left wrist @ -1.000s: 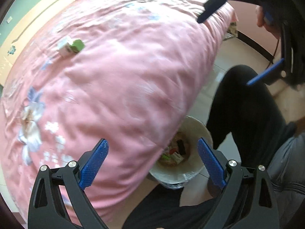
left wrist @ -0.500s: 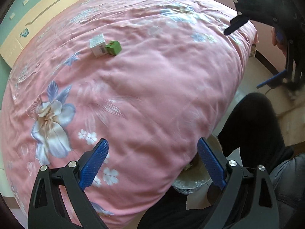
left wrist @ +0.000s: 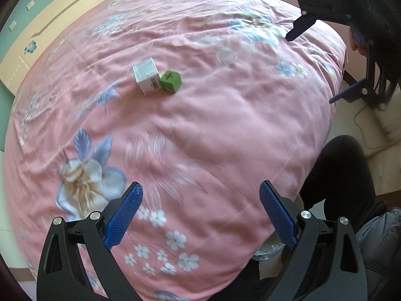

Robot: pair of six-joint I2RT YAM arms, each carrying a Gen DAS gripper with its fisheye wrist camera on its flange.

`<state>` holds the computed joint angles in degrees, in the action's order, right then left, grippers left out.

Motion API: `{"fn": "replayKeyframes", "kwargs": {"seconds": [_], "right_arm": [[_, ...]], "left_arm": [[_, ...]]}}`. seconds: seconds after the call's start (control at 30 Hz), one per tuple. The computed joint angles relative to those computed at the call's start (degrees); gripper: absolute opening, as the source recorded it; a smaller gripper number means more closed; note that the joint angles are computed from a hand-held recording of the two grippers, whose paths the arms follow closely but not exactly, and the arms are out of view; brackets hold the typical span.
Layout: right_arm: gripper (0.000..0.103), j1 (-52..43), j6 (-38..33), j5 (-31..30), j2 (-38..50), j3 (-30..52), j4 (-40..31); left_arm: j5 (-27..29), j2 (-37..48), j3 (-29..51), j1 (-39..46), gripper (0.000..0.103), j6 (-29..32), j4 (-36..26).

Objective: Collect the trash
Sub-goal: 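Move both open tools back over the bed toward the box and cube, then grasp the white medicine box with the left tool while the right tool grasps the green cube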

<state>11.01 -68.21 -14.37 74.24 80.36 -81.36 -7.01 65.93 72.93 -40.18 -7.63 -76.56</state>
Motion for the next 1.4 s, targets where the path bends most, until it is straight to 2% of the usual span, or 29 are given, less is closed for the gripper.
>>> {"fn": "replayKeyframes", "kwargs": {"seconds": [0.23, 0.5, 0.93, 1.13, 1.4], "right_arm": [[0.091, 1.70, 1.22, 1.12, 5.99, 3.74, 2.28], [0.091, 2.07, 2.51, 2.99, 13.89, 5.89, 5.28], [0.091, 2.89, 3.79, 2.39, 24.89, 11.63, 8.90], [0.091, 4.14, 6.01, -0.21, 30.85, 15.63, 10.72], [0.090, 5.86, 6.96, -0.36, 36.53, 19.55, 10.82]], "left_arm": [[2.60, 5.98, 3.84, 6.33, 0.096, 7.36, 2.01], [6.37, 14.64, 8.36, 13.10, 0.096, 12.08, 4.96], [9.45, 30.72, 19.99, 20.20, 0.096, 18.35, 6.22], [9.60, 37.58, 25.65, 21.95, 0.096, 20.56, 6.02], [10.11, 47.72, 36.68, 23.86, 0.096, 22.07, 3.73]]}}
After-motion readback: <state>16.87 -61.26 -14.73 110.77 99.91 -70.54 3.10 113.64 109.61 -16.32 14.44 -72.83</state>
